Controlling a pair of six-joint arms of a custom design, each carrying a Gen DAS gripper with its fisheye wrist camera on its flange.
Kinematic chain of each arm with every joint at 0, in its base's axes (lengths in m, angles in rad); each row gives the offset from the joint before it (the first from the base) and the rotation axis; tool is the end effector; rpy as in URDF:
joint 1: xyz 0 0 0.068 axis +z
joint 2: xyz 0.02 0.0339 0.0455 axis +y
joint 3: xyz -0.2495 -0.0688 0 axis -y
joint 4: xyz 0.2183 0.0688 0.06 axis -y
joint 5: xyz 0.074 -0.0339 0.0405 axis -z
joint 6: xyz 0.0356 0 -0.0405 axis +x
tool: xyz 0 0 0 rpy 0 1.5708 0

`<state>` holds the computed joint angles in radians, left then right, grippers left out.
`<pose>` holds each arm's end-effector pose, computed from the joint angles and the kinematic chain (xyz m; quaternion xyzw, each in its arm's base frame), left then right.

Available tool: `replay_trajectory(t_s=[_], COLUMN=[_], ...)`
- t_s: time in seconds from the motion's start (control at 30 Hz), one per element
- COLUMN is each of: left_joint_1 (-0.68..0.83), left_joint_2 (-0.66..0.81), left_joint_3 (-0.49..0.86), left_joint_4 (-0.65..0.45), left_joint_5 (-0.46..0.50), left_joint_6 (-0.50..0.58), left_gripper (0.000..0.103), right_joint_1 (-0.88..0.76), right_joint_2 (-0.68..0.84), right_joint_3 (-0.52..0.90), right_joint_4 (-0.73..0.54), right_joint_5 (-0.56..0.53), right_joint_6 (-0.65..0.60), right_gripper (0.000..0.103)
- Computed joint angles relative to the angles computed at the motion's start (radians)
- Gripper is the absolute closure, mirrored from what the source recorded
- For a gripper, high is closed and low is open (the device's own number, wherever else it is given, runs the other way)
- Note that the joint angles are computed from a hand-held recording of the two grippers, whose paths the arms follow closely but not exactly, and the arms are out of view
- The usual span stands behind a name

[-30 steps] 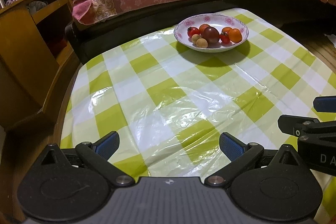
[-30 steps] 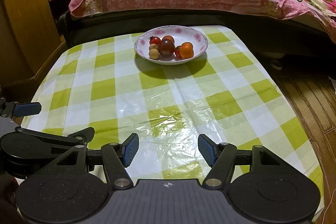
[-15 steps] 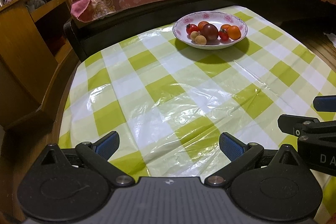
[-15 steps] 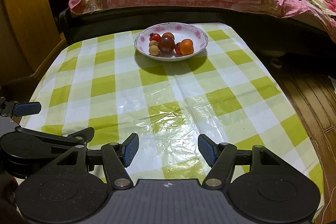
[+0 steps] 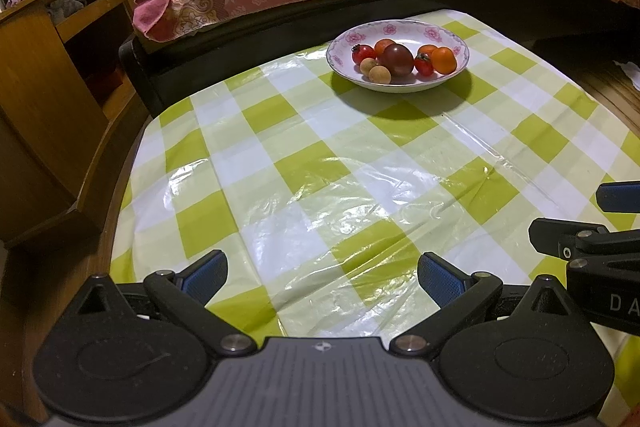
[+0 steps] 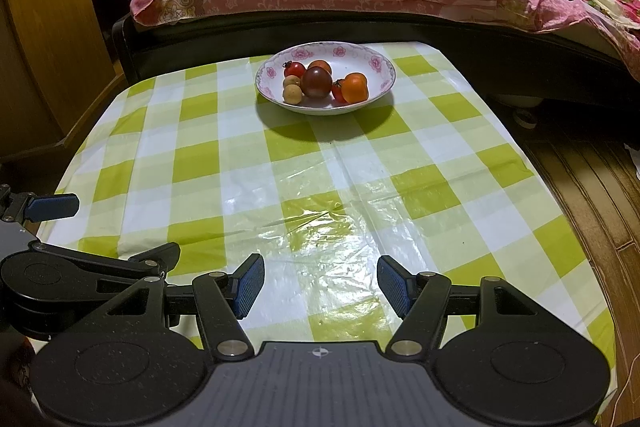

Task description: Organize fruits

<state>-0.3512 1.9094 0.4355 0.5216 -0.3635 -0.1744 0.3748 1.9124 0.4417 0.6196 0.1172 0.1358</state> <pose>0.2353 -0.0727 0.0500 0.0279 0.9381 0.0885 0.3338 0.2408 0.0903 0.0551 -0.0909 0.9301 0.0357 0.3540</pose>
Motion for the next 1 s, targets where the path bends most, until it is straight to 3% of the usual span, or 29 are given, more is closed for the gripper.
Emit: replay_trajectory(t_s=[0.47,1.0], left_joint_1=[0.005,0.017], left_joint_2=[-0.012,-0.034], left_joint_3=[-0.012,-0.030], left_joint_4=[0.000,0.009], left_joint_5=[0.027,0.040], left_joint_6=[0.010,0.006], left_gripper=[0.000,0.000], right_joint_1=[-0.011,-0.009], right_joint_2=[0.003,0.002], right_joint_3=[-0.037,-0.021], right_joint_4=[0.035,-0.016], right_joint_5=[-0.009,0.005], right_joint_6=[0.008,0.019], right_gripper=[0.042,0.042])
